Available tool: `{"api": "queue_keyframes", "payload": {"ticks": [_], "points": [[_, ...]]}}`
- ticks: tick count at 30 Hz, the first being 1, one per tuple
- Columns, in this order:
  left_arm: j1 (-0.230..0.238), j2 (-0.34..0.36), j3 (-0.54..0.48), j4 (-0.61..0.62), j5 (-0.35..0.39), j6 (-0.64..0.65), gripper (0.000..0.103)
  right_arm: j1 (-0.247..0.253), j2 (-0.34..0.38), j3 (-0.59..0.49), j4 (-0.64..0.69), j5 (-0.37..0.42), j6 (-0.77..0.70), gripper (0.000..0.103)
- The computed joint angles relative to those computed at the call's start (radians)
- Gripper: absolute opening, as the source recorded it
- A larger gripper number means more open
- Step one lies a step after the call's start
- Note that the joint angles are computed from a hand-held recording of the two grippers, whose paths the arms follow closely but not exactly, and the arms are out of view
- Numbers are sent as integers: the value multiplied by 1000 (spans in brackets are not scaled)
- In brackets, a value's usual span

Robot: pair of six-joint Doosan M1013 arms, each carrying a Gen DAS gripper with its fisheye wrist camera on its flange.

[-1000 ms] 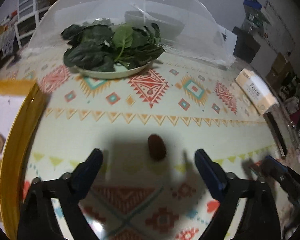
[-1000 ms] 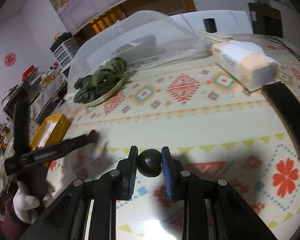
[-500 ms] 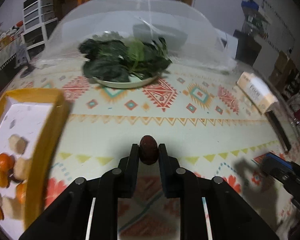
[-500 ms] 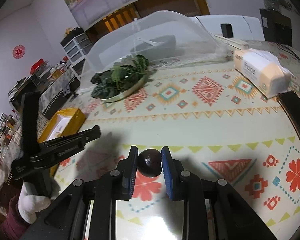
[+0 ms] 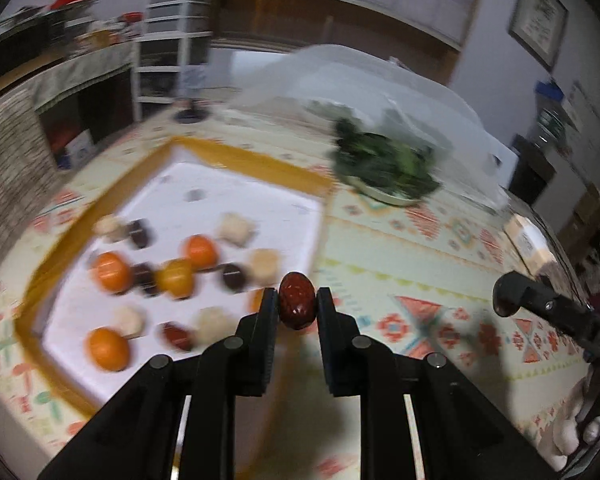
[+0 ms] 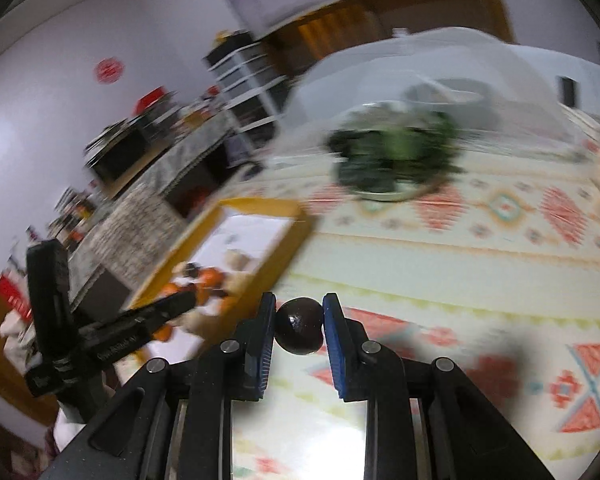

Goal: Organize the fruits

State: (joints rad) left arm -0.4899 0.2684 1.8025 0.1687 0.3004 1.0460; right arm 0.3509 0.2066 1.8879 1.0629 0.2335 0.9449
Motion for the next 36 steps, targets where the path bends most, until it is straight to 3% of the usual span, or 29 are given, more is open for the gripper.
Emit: {"api": "queue_keyframes", "payload": {"ticks": [6,13,14,17,23,30,34,36], "points": [[36,-15,47,104,11,-112,19,64,99,-108,-87,92,69,26],[73,-21,81,35,-13,-62,19,102,167,-172,-242,139,218,26],[77,-21,82,18,-17,-51,23,107,175,-180,-279,141,248,26],[88,-24,89,-30,-37,-30,51,117,189,-199,-343,150,305,27],[92,-47,107,83,-67,-175,72,131,199,-205,-423,141,374,27],[91,-65,118,219,-83,-329,73,130,188,-183,-327,134,283,38],[72,-72,120,422,-63,-515,77,129,167,-155,-275,98,235,38],[49,-75,120,591,-30,-665,79,130,146,-131,-294,56,255,42]]}}
